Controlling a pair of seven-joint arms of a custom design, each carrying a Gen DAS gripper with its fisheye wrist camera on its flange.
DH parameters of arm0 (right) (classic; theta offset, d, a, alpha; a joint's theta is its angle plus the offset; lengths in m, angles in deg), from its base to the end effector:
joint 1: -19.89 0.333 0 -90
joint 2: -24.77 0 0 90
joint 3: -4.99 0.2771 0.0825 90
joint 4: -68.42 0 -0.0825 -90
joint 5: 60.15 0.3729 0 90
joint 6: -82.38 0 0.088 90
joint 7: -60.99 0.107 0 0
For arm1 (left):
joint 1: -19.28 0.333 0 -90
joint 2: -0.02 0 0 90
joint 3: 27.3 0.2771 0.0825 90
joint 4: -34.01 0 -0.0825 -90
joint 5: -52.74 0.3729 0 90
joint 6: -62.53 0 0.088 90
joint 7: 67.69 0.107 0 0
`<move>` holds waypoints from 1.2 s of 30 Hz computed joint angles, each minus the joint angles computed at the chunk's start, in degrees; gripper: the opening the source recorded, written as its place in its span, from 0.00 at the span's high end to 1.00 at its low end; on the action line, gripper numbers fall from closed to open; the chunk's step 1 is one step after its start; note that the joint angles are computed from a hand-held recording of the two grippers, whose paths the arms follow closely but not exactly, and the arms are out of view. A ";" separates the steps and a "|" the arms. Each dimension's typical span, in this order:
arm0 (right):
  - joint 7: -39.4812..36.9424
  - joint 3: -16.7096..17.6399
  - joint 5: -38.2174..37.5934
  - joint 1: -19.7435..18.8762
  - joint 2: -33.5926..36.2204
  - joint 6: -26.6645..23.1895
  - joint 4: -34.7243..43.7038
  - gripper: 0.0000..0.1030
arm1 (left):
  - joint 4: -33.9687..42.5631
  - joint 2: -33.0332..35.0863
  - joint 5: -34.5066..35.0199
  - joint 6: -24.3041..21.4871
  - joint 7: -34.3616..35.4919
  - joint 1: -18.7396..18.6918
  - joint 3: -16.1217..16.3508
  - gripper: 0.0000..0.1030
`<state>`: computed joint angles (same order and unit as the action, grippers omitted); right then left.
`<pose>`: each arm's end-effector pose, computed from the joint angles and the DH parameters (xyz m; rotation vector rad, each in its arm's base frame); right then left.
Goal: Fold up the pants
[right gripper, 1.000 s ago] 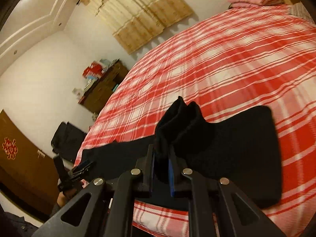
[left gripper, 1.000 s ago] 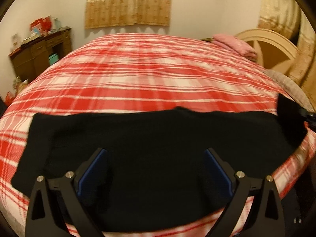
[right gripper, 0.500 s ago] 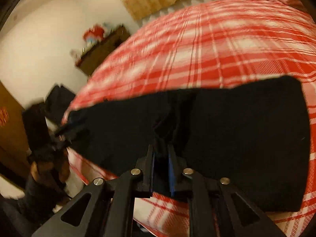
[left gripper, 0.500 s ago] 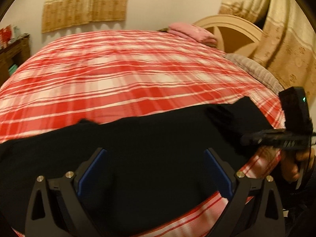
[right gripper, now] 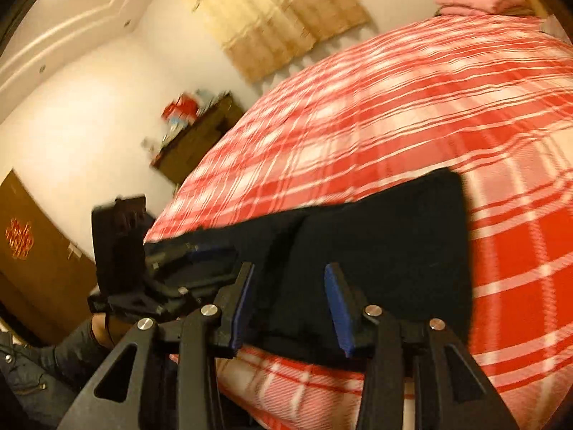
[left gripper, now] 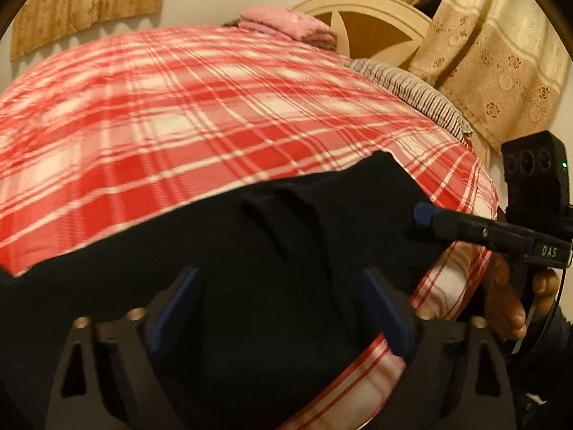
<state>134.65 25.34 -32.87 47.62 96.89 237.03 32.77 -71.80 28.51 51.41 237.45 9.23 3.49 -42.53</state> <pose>0.6708 0.4489 0.3038 -1.7575 1.1929 0.1191 0.5812 -0.3250 0.3216 -1.7499 2.1671 -1.0393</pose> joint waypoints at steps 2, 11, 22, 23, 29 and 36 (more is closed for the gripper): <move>-1.66 1.19 1.76 -1.13 -1.85 3.37 -3.97 0.59 | 3.00 2.14 -0.66 -1.69 0.71 0.58 -1.42 0.27; -3.56 3.25 3.84 -2.74 -2.98 9.25 -7.99 0.59 | 8.31 5.90 -2.69 -2.95 1.10 0.21 -2.60 0.84; -4.62 6.65 1.68 -4.15 -4.24 18.20 -12.20 0.57 | -5.48 -4.65 -8.79 4.21 4.36 8.50 -7.92 0.87; -4.61 6.67 1.10 -4.06 -4.18 18.03 -12.10 0.57 | -6.31 -5.24 -9.06 4.55 4.24 8.87 -7.94 0.87; -3.95 6.97 -0.73 -4.15 -4.48 18.79 -13.14 0.56 | -4.90 -2.99 -10.23 3.40 4.02 9.22 -8.50 0.85; -1.19 6.61 -4.08 -4.50 -5.36 22.58 -15.53 0.56 | 0.27 0.81 -9.46 2.46 2.44 5.41 -6.74 0.30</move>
<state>133.46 31.95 -36.95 43.12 91.53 259.62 17.24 -71.53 29.32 41.95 239.91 11.67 8.90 -49.27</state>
